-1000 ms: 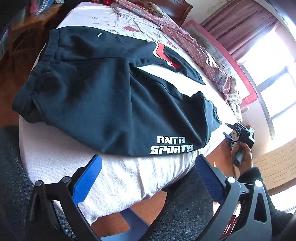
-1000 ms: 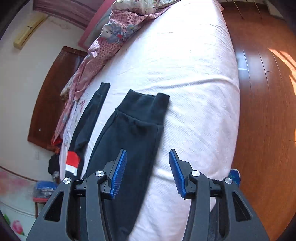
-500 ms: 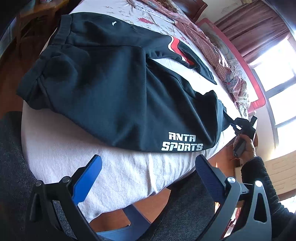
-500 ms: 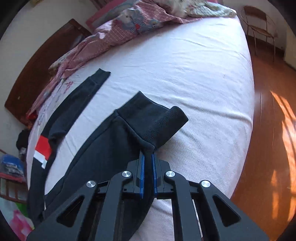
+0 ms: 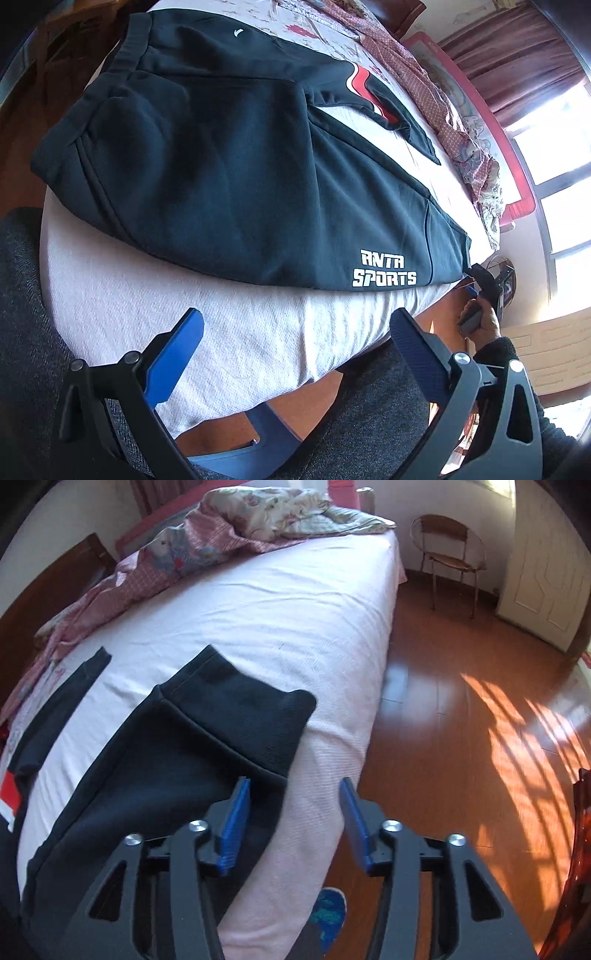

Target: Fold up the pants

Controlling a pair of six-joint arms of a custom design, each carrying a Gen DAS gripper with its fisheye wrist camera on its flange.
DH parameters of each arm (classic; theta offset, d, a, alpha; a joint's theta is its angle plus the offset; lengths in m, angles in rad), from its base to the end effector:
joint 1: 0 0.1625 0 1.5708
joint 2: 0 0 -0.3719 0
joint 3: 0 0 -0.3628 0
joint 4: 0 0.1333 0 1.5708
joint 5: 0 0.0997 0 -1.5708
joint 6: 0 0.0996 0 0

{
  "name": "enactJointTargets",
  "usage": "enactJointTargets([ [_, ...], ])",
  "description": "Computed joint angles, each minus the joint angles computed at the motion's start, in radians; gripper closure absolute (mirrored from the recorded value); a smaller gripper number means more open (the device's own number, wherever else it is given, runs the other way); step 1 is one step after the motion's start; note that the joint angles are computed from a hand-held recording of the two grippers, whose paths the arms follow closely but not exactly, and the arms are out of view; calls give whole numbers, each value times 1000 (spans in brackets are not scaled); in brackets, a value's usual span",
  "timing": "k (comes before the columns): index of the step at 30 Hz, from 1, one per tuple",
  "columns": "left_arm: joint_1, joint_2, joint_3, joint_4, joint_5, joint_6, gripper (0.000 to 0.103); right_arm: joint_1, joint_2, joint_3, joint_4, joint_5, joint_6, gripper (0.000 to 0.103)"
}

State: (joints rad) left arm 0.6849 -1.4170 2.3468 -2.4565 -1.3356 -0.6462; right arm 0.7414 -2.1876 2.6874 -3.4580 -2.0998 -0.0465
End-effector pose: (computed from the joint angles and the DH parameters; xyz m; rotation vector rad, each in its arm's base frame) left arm -0.1870 -0.3548 0.1381 0.3586 2.9135 -0.1938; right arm -0.0959 -0.2004 0.3743 -1.0852 -1.5428 1.1745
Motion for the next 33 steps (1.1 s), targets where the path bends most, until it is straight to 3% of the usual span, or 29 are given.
enactJointTargets([
  [2,4,8,-5,2,-1,-2,2,141,45,30,-175,-84,-41,43],
  [5,11,30,-17,5,-14,10,2,398,133,44,-177,20,-203,43],
  [8,14,45,-27,10,-26,27,2,680,442,-30,-142,-66,-292,43],
  [12,11,25,-12,-10,-17,18,2,846,860,-202,-221,-199,-405,43],
  [15,25,-3,6,-31,-9,-8,2,868,1063,-345,-219,-320,-467,43],
  [20,96,4,-11,-69,-38,-31,2,850,1128,-454,-209,-346,-450,41],
  [22,129,29,-38,-110,-41,-5,2,844,1165,-501,-234,-373,-477,28],
  [23,140,51,-58,-139,-34,16,2,836,1153,-506,-205,-362,-447,27],
  [25,153,110,-108,-207,-19,87,2,826,1153,-528,-192,-376,-435,13],
  [29,185,301,-239,-360,-10,321,2,837,1064,-485,-116,-357,-358,12],
  [30,186,343,-268,-361,33,367,2,842,1020,-447,-130,-339,-341,12],
  [32,210,395,-309,-345,75,401,2,836,907,-357,-143,-319,-311,12],
  [33,225,417,-321,-338,94,390,2,831,864,-319,-169,-344,-319,12],
])
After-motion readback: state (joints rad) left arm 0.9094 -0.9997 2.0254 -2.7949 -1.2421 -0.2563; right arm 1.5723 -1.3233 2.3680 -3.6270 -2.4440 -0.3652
